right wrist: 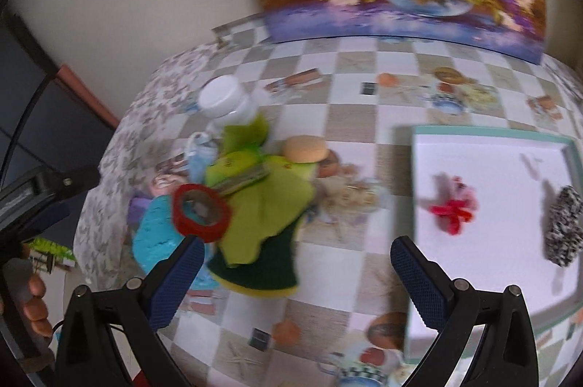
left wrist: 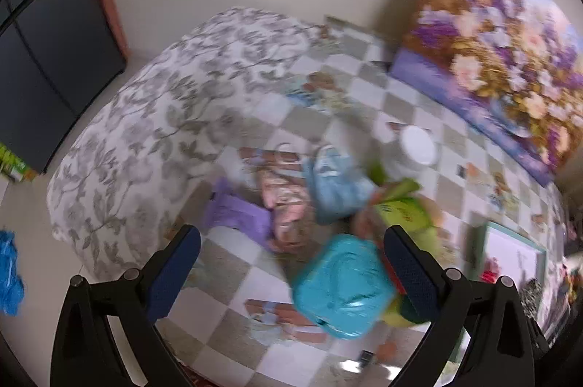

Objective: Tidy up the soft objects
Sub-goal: 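Grasp the pink floral scrunchie with the left gripper while the right gripper grasps the red tape roll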

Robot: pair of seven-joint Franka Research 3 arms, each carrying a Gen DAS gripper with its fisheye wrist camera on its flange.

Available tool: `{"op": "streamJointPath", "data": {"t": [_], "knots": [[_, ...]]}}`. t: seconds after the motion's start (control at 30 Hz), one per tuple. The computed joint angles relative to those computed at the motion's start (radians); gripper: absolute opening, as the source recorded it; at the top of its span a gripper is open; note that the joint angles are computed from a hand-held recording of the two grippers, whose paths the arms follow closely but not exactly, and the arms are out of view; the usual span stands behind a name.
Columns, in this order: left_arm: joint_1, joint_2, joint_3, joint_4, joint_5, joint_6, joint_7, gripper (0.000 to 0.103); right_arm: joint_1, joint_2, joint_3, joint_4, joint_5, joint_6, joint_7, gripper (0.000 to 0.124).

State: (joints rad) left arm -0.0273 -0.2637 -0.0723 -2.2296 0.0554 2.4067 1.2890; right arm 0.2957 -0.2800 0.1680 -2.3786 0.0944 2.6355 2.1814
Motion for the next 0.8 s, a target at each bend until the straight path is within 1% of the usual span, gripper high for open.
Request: {"op": "streamJointPath", "data": {"t": [0.07, 0.17, 0.37, 0.43, 0.6, 0.73, 0.8], "knots": [[0.012, 0.019, 0.006, 0.007, 0.003, -0.018, -0.013, 0.1, 0.02, 0.028, -0.005, 0.019, 0.028, 0.019, -0.029, 0.103], [0.027, 0.046, 0.024, 0.014, -0.032, -0.035, -0.015, 0.1, 0.038, 0.06, -0.004, 0.038, 0.05, 0.052, -0.052, 0.103], [0.066, 0.076, 0.037, 0.015, -0.062, -0.048, -0.052, 0.1, 0.069, 0.112, -0.008, 0.074, 0.081, 0.107, -0.11, 0.103], [0.073, 0.086, 0.04, 0.017, -0.076, -0.049, -0.055, 0.1, 0.072, 0.123, -0.005, 0.081, 0.074, 0.123, -0.118, 0.101], [0.084, 0.097, 0.038, 0.019, -0.091, -0.044, -0.056, 0.1, 0.097, 0.152, -0.018, 0.103, 0.133, 0.154, -0.194, 0.086], [0.086, 0.099, 0.037, 0.021, -0.101, -0.044, -0.044, 0.1, 0.106, 0.179, -0.02, 0.126, 0.156, 0.155, -0.236, 0.076], [0.085, 0.1, 0.035, 0.022, -0.102, -0.044, -0.041, 0.1, 0.111, 0.19, -0.023, 0.137, 0.175, 0.152, -0.262, 0.063]]}}
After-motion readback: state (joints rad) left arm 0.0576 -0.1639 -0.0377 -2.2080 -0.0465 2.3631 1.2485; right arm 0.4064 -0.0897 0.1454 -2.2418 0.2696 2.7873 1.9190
